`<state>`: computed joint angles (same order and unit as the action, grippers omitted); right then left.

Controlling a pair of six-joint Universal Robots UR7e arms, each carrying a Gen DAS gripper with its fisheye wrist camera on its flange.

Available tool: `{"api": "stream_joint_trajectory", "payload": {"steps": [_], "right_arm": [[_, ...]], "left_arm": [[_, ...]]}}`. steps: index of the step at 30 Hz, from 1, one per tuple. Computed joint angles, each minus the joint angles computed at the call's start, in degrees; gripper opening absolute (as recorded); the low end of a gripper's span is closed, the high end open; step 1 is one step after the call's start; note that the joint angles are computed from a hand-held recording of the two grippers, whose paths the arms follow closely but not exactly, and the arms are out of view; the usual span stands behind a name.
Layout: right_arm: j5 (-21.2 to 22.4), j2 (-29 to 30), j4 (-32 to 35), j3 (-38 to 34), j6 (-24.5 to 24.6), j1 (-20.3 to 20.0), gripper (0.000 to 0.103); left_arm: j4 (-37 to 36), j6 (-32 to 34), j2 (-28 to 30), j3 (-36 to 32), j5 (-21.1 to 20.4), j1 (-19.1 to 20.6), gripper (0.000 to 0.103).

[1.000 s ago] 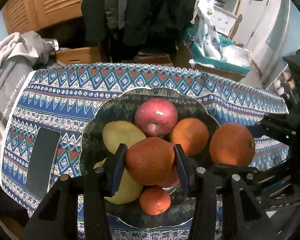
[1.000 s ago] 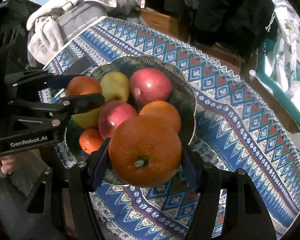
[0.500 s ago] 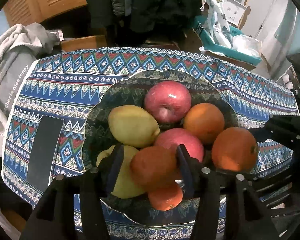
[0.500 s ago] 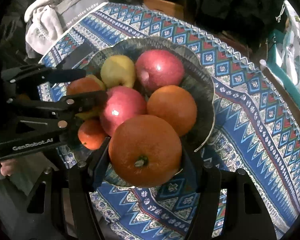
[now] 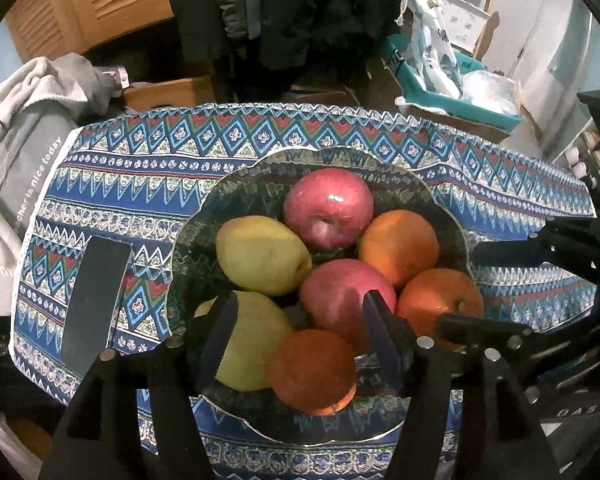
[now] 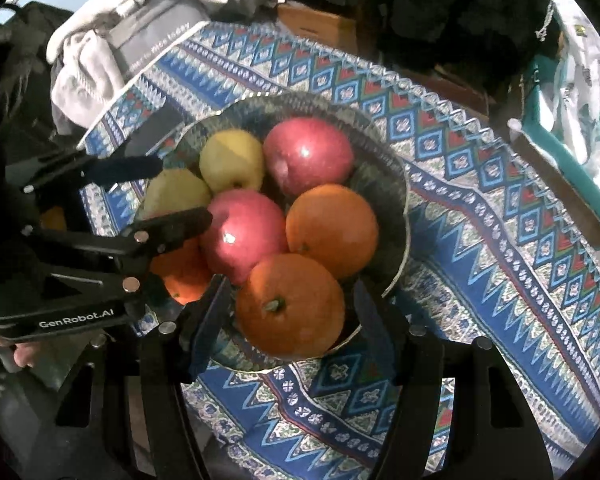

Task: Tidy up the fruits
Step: 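Lift both open tools up and away from the bowl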

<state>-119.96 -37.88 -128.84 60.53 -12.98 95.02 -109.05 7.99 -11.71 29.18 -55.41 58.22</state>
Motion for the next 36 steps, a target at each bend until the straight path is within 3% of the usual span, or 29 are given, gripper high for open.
{"api": "stream_joint_trajectory", "payload": {"steps": [5,18,26,36], "right_arm": [[-1.7,-1.9,-4.3,1.8,0.0,0.9,0.067],[-1.2,-6.4,-14.9,4.9,-1.1,2.8,0.067],[-0.4,-9.0,-21.1,7.3,-2.3,3.9,0.07],[-0.1,-12.3,-28.3,10.4,-1.7,4.4,0.08]], "left_arm": [[0.2,-2.5,-0.5,-1.4,-2.6,-0.2,0.066],[-4.9,-1.9,-3.5,0.6,-7.2,-1.9,0.067],[-7.9,-2.8,-5.5,2.3,-9.7,-2.6,0.077],[-15.4,1.8,-7.8,6.8,-9.4,-4.8,0.087]]}}
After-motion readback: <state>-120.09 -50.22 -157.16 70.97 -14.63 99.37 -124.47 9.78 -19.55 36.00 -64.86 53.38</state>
